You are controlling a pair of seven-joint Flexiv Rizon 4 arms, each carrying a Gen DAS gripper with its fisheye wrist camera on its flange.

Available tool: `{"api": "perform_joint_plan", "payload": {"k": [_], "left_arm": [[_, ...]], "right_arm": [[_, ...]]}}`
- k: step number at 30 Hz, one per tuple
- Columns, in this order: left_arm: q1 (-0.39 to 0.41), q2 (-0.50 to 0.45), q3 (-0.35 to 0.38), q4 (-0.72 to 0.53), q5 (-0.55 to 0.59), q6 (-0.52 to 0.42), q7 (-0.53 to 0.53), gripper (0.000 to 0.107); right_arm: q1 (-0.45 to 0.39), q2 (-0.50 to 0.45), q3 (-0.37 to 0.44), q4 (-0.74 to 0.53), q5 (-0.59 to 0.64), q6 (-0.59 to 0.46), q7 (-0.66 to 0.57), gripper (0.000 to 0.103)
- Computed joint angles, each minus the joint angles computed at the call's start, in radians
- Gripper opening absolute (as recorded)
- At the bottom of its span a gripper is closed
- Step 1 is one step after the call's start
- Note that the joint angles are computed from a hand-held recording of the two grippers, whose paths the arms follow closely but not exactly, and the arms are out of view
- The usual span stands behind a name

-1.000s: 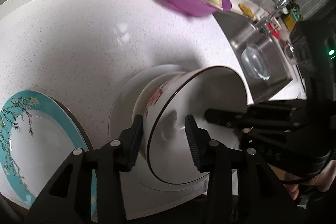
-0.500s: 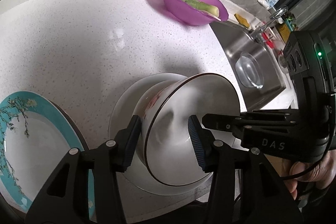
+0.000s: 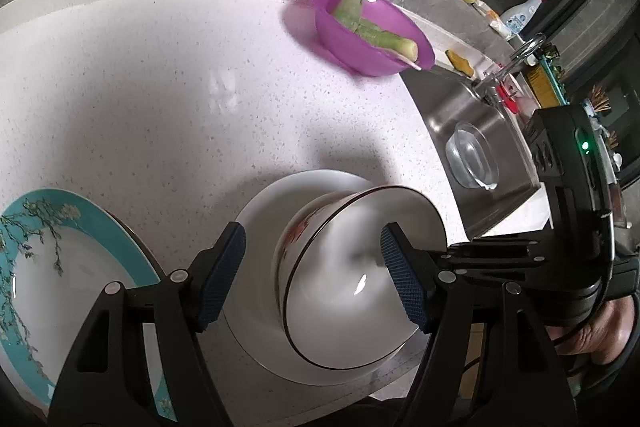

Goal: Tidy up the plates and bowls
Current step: 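Open both grippers to release the red-floral bowl and back away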

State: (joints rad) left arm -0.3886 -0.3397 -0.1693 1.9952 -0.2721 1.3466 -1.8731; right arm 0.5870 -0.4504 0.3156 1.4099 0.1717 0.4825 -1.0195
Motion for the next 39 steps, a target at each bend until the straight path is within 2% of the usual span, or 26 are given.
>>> {"api": "perform_joint_plan", "payload": {"k": [12,15,17,21,25,27,33,39], "left_arm": [[-0.008,0.006,0.039,0.015,0.033,0.008,-0.089,0.068],[0.002,0.007,0.036,0.023,0.030,0.007,-0.099,0.068],[0.006,0.008,0.037,0.027,0.030,0.004,-0.106,0.068],[0.017,0.006,0.029,0.031,0.024,0.012,-0.105,0.068],[0.026,0.008,0.021,0.038,0.013,0.017,-0.099,0.068],[0.023,0.016,0.025,0.044,0.013,0.016,-0.106,0.068],[0.027,0.035,0.023,0.065,0.004,0.004,-0.108,0.068],[0.021,0.040,0.024,0.072,0.003,-0.005,-0.123,0.068]], "right_arm": [[0.045,-0.056,-0.024,-0.105,-0.093,-0.129,-0.021,0.010],[0.056,-0.061,-0.028,-0.116,-0.113,-0.136,-0.028,0.018],[0.070,-0.064,-0.035,-0.124,-0.143,-0.146,-0.032,0.019],[0.093,-0.069,-0.043,-0.135,-0.194,-0.156,-0.049,0.031],[0.104,-0.073,-0.048,-0.140,-0.223,-0.166,-0.067,0.035],[0.100,-0.068,-0.044,-0.136,-0.214,-0.158,-0.072,0.046],[0.102,-0.067,-0.044,-0.140,-0.208,-0.150,-0.064,0.049],[0.129,-0.058,-0.055,-0.134,-0.279,-0.132,-0.079,0.058]]}}
